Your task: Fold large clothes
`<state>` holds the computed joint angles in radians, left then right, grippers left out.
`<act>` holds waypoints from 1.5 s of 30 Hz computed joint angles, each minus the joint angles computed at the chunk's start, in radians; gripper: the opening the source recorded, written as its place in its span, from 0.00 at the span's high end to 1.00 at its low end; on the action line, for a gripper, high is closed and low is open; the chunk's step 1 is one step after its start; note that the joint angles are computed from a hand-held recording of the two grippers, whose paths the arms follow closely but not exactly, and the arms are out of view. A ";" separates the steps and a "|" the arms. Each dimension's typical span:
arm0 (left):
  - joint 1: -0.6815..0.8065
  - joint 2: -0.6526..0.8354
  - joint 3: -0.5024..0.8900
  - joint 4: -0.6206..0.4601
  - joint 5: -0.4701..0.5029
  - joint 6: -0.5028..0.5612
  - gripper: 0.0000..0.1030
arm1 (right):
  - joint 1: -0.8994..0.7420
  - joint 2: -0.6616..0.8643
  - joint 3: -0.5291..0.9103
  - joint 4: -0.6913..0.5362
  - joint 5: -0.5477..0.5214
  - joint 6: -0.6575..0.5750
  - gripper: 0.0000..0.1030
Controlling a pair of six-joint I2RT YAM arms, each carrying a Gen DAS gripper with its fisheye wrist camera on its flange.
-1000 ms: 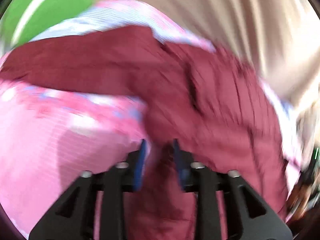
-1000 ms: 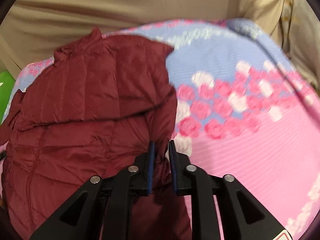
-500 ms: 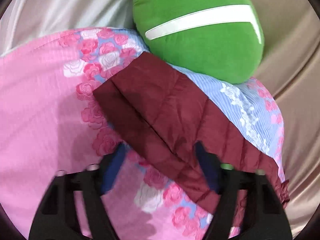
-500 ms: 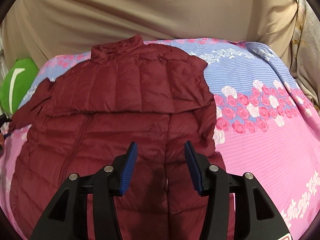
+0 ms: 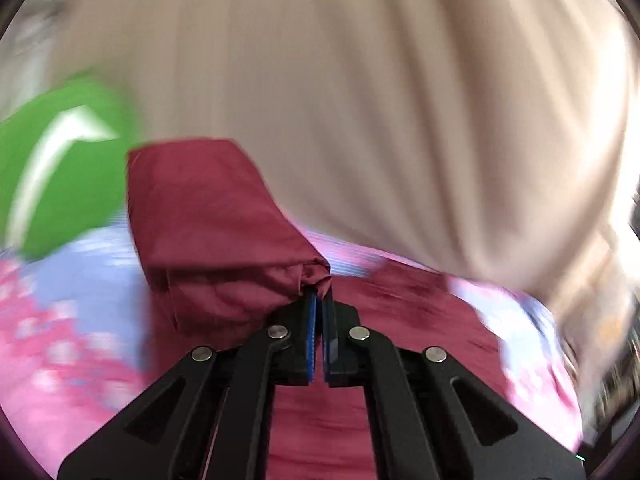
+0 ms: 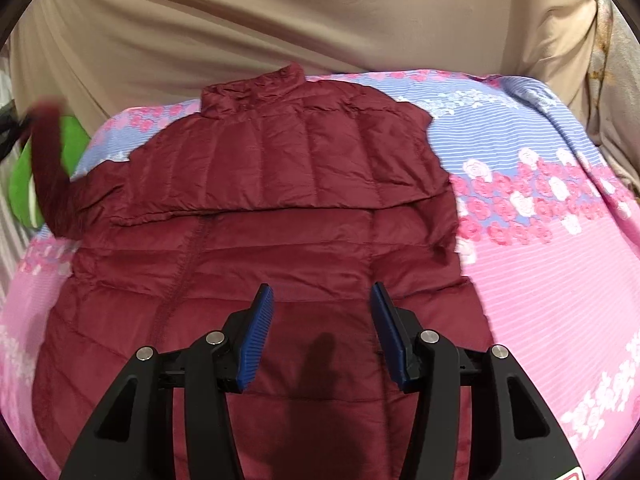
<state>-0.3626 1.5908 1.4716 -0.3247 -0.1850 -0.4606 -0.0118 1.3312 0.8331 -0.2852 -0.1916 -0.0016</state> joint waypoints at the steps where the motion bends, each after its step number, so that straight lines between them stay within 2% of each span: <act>1: -0.082 0.098 0.110 -0.030 0.003 0.004 0.99 | 0.006 -0.003 -0.004 0.005 0.001 0.003 0.51; 4: -0.215 0.345 0.358 -0.104 0.004 0.000 0.98 | 0.008 -0.006 -0.017 0.011 0.002 -0.001 0.51; 6: -0.273 0.554 0.553 -0.179 0.007 -0.025 0.92 | -0.015 -0.009 -0.025 0.005 -0.008 -0.009 0.51; 7: -0.289 0.644 0.639 -0.219 0.013 -0.037 0.88 | -0.029 -0.013 -0.029 0.001 -0.018 -0.012 0.50; 9: -0.312 0.811 0.796 -0.310 0.007 -0.083 0.69 | -0.075 -0.016 -0.035 -0.010 -0.049 -0.022 0.47; 10: -0.313 0.847 0.810 -0.312 0.016 -0.100 0.67 | -0.099 -0.016 -0.035 -0.015 -0.065 -0.030 0.47; 12: -0.304 0.833 0.708 -0.242 0.047 -0.127 0.58 | -0.138 -0.008 -0.026 -0.028 -0.097 -0.042 0.46; 13: -0.302 0.774 0.592 -0.174 0.067 -0.147 0.52 | -0.157 -0.001 -0.019 -0.032 -0.115 -0.045 0.45; 15: -0.297 0.672 0.427 -0.070 0.065 -0.169 0.30 | -0.175 0.014 -0.005 -0.033 -0.140 -0.039 0.45; 16: -0.293 0.596 0.321 -0.009 0.042 -0.167 0.27 | -0.178 0.026 0.008 -0.035 -0.152 -0.032 0.45; 18: -0.292 0.493 0.202 0.029 -0.009 -0.144 0.21 | -0.168 0.049 0.033 -0.041 -0.168 -0.020 0.45; 22: -0.229 0.343 0.024 0.037 -0.113 -0.149 0.20 | -0.123 0.133 0.133 -0.054 -0.188 -0.008 0.42; 27: -0.106 0.266 -0.118 0.035 -0.082 -0.227 0.21 | -0.060 0.324 0.351 -0.106 -0.196 0.064 0.41; 30: -0.058 0.244 -0.200 0.081 -0.049 -0.237 0.21 | -0.023 0.375 0.404 -0.105 -0.163 0.084 0.41; 34: -0.033 0.319 -0.177 0.081 0.004 -0.240 0.28 | 0.017 0.465 0.495 -0.121 -0.142 0.111 0.41; 39: -0.044 0.339 -0.162 0.089 -0.029 -0.222 0.29 | 0.049 0.581 0.622 -0.159 -0.147 0.154 0.41; 40: -0.046 0.341 -0.160 0.088 -0.038 -0.216 0.30 | 0.059 0.598 0.640 -0.167 -0.139 0.157 0.45; 42: -0.052 0.344 -0.161 0.091 -0.051 -0.203 0.33 | 0.093 0.635 0.681 -0.183 -0.091 0.151 0.68; 43: -0.055 0.343 -0.165 0.095 -0.060 -0.200 0.34 | 0.105 0.642 0.689 -0.186 -0.072 0.151 0.86; 44: -0.058 0.348 -0.159 0.096 -0.064 -0.197 0.35 | 0.119 0.644 0.696 -0.185 -0.057 0.148 0.99; 45: -0.061 0.349 -0.158 0.093 -0.069 -0.196 0.37 | 0.128 0.634 0.689 -0.174 -0.052 0.151 0.99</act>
<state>-0.4233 1.9399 1.3140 -0.2319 -0.2543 -0.6567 0.1159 1.9648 1.5218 -0.4595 -0.2432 0.1490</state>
